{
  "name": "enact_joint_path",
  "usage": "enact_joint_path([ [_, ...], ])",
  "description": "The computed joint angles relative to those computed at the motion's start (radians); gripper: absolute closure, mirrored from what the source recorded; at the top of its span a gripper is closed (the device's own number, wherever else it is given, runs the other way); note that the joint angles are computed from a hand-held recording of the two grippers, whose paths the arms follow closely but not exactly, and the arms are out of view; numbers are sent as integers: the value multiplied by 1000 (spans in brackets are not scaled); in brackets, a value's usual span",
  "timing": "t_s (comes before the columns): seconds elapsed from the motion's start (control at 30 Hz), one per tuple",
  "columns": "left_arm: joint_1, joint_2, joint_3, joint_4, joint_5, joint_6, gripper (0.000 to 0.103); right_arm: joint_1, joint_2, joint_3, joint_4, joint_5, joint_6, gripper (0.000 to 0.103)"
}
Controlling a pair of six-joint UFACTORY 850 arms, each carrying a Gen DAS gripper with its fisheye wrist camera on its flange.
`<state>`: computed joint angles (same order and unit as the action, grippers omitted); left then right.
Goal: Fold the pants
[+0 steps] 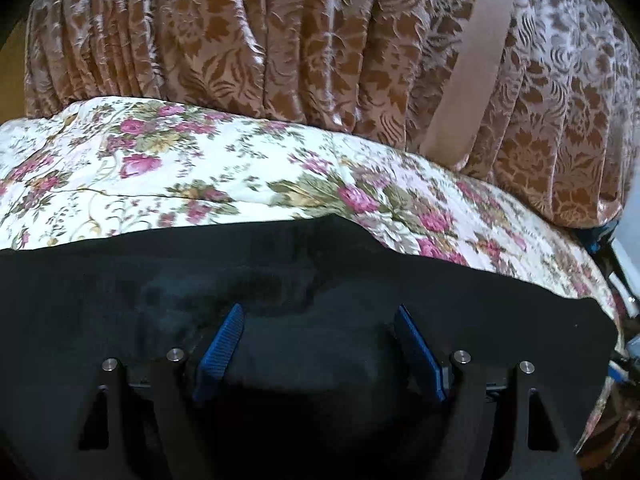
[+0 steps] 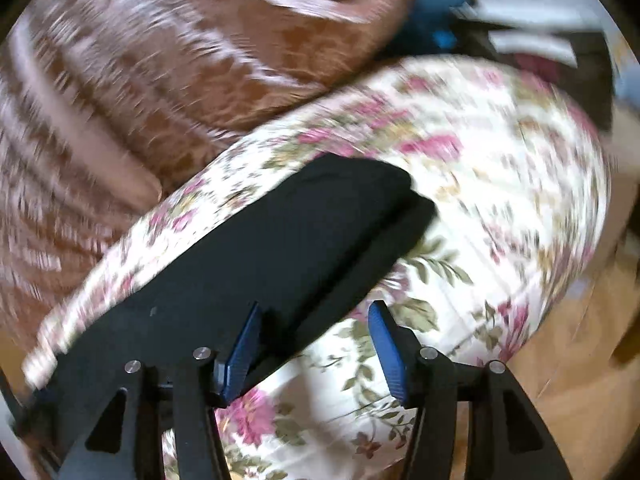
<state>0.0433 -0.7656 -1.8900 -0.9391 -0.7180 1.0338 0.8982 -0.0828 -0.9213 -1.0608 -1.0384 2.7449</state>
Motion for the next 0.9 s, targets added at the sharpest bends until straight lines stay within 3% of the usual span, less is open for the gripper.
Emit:
enact_joint_path([
  [0.13, 23, -2, -4, -11, 33, -4, 25, -11, 60, 92, -125, 18, 265, 47],
  [0.37, 46, -7, -7, 90, 182, -99, 22, -79, 74, 121, -196, 32, 387, 47],
  [0.4, 52, -20, -21, 96, 171, -130, 22, -93, 70, 121, -195, 45, 395, 48],
  [0.5, 74, -46, -43, 32, 111, -144, 21, -110, 48, 94, -153, 44, 364, 63],
  [0.53, 76, -43, -37, 17, 110, -133, 21, -116, 43, 84, -130, 50, 332, 72],
  [0.6, 72, -31, -15, 7, 127, -110, 19, -120, 38, 71, -109, 59, 286, 78],
  [0.9, 56, -3, 31, 23, 191, -75, 16, -79, -16, -72, -129, -76, 120, 81],
])
